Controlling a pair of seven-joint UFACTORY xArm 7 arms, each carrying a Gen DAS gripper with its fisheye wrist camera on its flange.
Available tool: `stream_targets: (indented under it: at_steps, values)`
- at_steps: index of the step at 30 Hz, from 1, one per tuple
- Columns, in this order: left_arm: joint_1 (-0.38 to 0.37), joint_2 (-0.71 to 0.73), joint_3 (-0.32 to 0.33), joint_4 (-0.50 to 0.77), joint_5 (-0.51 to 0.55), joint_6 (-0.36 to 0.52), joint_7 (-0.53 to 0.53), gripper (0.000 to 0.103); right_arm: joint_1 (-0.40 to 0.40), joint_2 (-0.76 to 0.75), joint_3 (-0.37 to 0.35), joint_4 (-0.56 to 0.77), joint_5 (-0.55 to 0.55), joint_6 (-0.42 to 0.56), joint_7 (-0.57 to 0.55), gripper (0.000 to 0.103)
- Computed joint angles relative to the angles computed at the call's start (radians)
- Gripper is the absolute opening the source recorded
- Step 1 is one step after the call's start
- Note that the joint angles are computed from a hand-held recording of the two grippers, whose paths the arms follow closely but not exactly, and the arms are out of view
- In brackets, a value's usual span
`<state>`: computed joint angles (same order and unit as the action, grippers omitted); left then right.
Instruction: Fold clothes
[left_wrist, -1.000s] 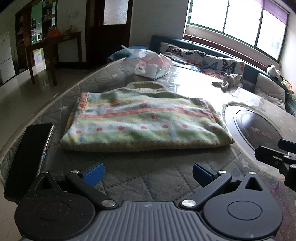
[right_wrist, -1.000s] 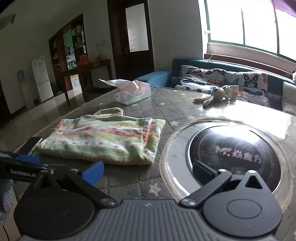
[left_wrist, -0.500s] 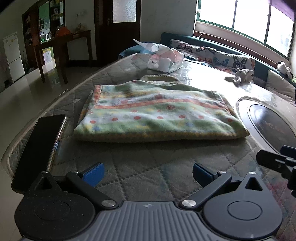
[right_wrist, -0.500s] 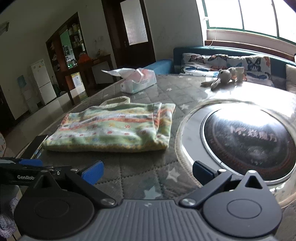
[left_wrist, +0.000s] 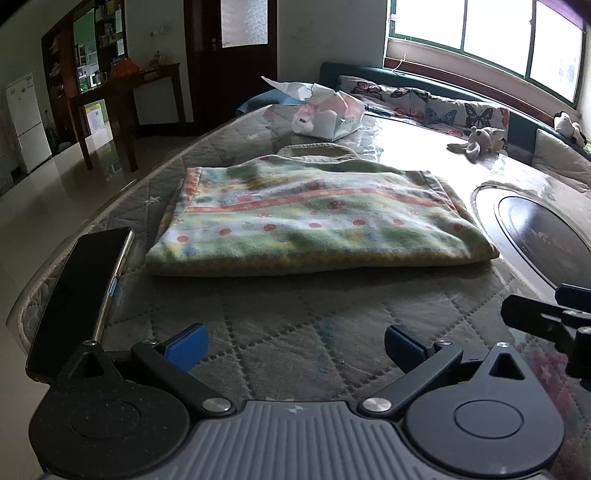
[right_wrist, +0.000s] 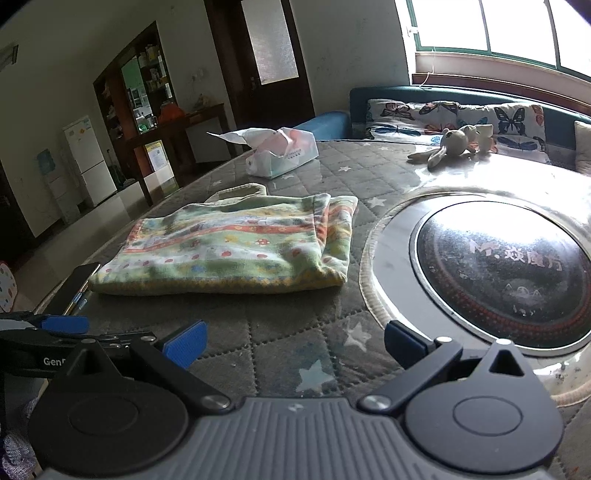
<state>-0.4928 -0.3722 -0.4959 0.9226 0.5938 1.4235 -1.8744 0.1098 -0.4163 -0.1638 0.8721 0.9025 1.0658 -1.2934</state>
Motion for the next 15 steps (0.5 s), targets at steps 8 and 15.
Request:
stream_targets:
  at_steps: [8, 15]
  values:
    - [-0.003, 0.004, 0.0, 0.003, -0.002, 0.003, -0.009, 0.103, 0.001, -0.006, 0.0, -0.005, 0.0, 0.013, 0.0, 0.103]
    - [-0.004, 0.006, -0.001, 0.004, 0.003, 0.008, -0.016, 0.103, 0.001, -0.007, 0.0, -0.007, 0.0, 0.015, 0.001, 0.103]
